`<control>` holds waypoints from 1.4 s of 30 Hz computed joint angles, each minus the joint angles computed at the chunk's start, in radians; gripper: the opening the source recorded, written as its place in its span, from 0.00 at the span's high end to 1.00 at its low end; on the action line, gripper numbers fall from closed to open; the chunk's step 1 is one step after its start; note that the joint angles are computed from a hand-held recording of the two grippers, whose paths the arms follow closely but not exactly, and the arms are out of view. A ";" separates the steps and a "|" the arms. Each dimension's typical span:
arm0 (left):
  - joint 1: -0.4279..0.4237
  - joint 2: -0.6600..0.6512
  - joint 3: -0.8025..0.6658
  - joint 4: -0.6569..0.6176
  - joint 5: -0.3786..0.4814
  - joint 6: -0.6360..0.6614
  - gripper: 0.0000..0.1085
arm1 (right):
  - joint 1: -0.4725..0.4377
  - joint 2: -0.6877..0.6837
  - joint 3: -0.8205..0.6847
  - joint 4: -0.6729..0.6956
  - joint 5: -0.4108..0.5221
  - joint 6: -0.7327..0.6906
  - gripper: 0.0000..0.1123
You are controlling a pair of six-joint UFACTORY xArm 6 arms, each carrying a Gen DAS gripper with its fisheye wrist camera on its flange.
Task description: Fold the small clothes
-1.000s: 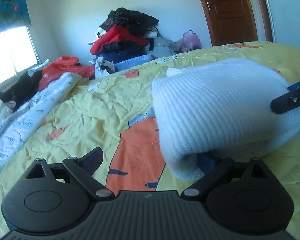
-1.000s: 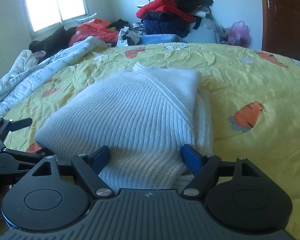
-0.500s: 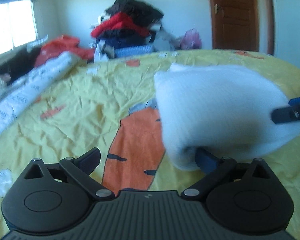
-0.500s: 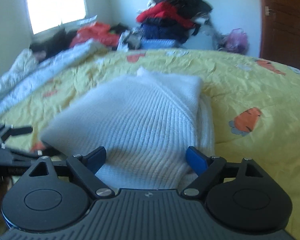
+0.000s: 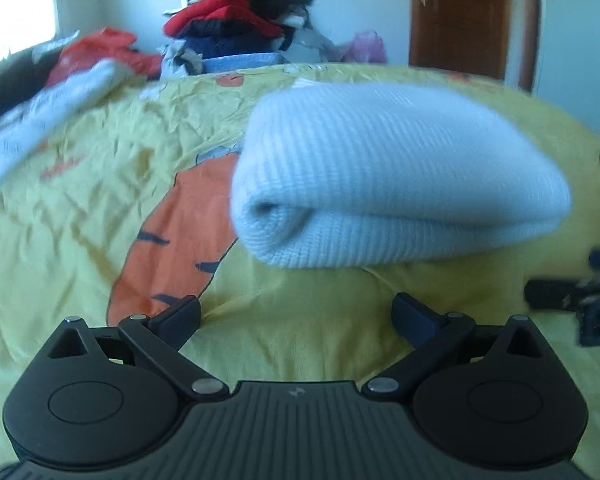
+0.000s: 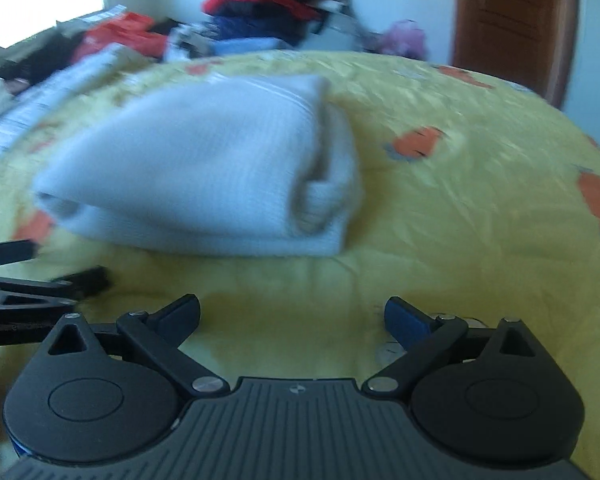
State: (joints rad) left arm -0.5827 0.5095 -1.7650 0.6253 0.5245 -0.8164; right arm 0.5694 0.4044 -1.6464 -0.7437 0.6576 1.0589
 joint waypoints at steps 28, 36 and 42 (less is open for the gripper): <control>0.014 0.029 -0.047 0.071 0.046 -0.089 0.05 | 0.016 0.049 -0.026 -0.225 0.063 0.263 0.08; 0.013 0.027 -0.042 0.069 0.039 -0.088 0.05 | 0.017 0.050 -0.026 -0.230 0.061 0.267 0.08; 0.019 0.023 -0.024 0.012 -0.016 0.002 0.05 | 0.018 0.052 -0.028 -0.231 0.062 0.269 0.08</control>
State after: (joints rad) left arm -0.5640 0.5328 -1.7893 0.6372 0.5084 -0.8148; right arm 0.5873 0.4561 -1.6739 -0.9750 0.7196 1.3278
